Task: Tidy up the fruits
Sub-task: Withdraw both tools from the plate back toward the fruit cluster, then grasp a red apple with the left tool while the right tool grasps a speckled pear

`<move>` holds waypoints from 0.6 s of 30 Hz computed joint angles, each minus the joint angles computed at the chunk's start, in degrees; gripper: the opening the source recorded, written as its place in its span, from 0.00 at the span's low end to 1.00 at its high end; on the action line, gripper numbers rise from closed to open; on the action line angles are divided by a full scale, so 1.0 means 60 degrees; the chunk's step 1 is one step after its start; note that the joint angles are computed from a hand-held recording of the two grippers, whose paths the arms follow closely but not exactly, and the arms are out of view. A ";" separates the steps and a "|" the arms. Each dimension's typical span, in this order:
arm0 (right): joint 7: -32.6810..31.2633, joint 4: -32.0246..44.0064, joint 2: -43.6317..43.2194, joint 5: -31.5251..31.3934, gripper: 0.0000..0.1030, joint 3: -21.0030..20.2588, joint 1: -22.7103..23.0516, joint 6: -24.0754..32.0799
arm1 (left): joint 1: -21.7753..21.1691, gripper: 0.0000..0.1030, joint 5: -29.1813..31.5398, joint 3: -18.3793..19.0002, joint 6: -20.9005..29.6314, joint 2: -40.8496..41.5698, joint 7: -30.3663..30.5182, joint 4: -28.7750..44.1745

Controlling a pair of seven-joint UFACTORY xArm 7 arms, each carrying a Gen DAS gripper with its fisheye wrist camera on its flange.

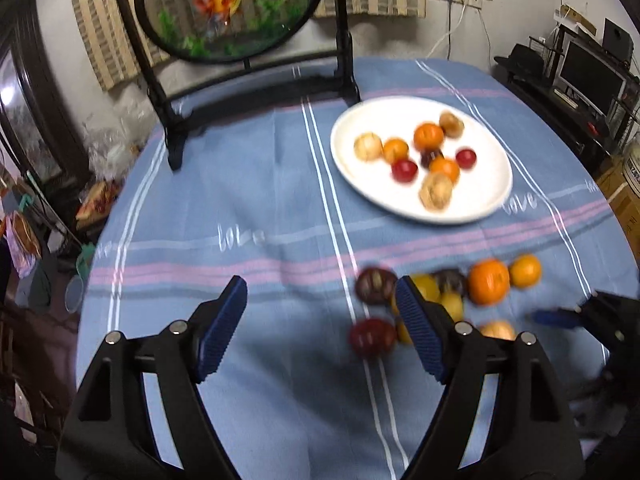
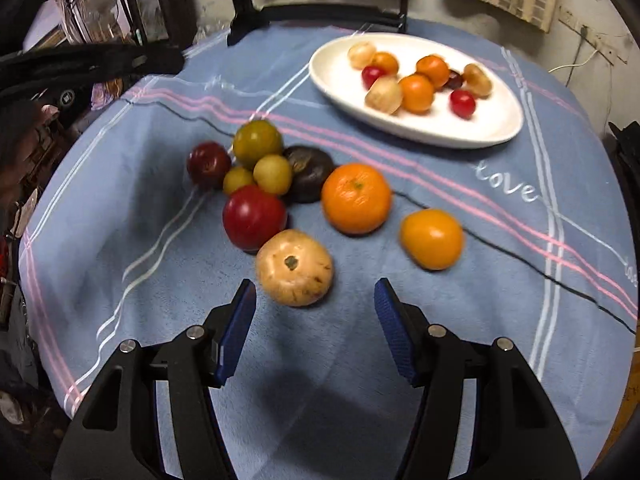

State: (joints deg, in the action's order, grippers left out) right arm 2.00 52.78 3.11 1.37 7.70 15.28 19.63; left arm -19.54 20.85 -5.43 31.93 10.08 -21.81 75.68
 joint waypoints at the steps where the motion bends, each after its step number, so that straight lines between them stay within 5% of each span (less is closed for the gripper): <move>1: 0.0040 -0.0028 0.0051 -0.0038 0.60 -0.0006 0.0005 -0.0072 | -0.0023 0.76 -0.0020 -0.0012 -0.0003 -0.0163 -0.0107 -0.0261; 3: 0.0110 0.0168 0.0351 -0.0064 0.60 0.0000 0.0015 -0.0087 | 0.0042 0.76 -0.0279 -0.0080 -0.0068 -0.0386 -0.0095 -0.0641; 6: -0.0809 0.0377 0.0615 0.0895 0.42 0.0373 -0.0262 0.0094 | 0.0048 0.76 -0.0605 -0.0213 -0.0048 -0.0580 -0.0206 -0.0979; 8: -0.0713 0.0273 0.0450 0.0695 0.42 0.0146 -0.0064 0.0144 | -0.0001 0.76 -0.0819 -0.0339 0.0012 -0.0606 -0.0153 -0.1089; 13: -0.1525 -0.0443 -0.0528 0.2030 0.42 0.0006 -0.0329 0.0150 | -0.0274 0.76 -0.1474 -0.0625 0.0272 -0.0232 0.0010 -0.0913; 18: -0.1851 -0.0941 -0.1138 0.2442 0.42 -0.0337 -0.0399 0.0119 | -0.0792 0.71 -0.1304 -0.0528 0.0799 0.0639 -0.0811 -0.0175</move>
